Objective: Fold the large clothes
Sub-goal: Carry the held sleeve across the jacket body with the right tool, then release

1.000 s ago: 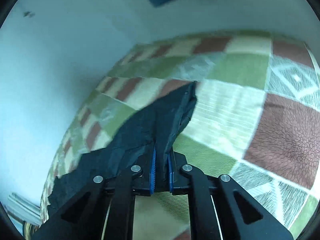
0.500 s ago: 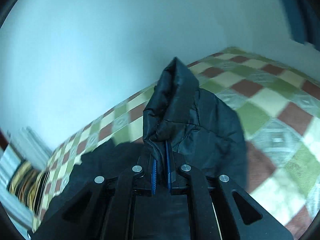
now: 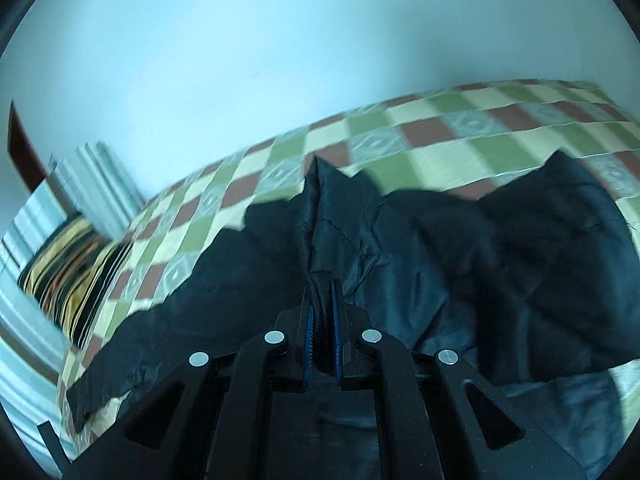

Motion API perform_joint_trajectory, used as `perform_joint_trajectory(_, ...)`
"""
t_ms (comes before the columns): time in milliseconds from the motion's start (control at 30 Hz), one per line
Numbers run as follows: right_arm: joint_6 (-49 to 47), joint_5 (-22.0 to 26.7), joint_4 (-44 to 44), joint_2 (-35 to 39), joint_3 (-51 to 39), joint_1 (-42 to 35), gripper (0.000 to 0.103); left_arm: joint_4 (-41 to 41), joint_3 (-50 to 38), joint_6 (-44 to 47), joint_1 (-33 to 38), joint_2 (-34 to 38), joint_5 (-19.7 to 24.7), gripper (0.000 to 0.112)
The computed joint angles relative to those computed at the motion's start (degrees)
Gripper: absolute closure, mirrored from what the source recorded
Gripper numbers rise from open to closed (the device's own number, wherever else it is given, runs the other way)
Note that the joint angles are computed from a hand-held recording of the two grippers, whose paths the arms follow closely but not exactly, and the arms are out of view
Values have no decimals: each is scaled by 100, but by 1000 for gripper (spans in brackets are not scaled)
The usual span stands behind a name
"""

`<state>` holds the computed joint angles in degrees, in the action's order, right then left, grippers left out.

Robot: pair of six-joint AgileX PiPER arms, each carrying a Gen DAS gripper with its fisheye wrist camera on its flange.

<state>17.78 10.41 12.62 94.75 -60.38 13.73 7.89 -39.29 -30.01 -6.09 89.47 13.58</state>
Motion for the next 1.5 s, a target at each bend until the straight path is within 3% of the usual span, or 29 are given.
perform_joint_trajectory(100, -72, 42, 155, 448, -379, 324, 96, -36, -14, 59, 5, 36, -14, 11)
perform_joint_trajectory(200, 581, 165, -529, 803, -754, 623, 96, -177, -54, 224, 41, 82, -6, 11)
perform_joint_trajectory(600, 707, 764, -623, 1791, -1753, 1088, 96, -180, -68, 264, 46, 150, -40, 11)
perform_joint_trajectory(1033, 718, 1321, -762, 2389, -2374, 1236, 95, 65, -87, 25, 11, 204, -70, 11)
perform_joint_trajectory(1267, 1238, 1498, -1499, 2569, -2584, 1407, 93, 659, -40, -549, -61, 233, -134, 11)
perform_joint_trajectory(1500, 1314, 1557, -1710, 2565, -2629, 1483, 85, 1248, -19, -1133, -150, 235, -117, 11)
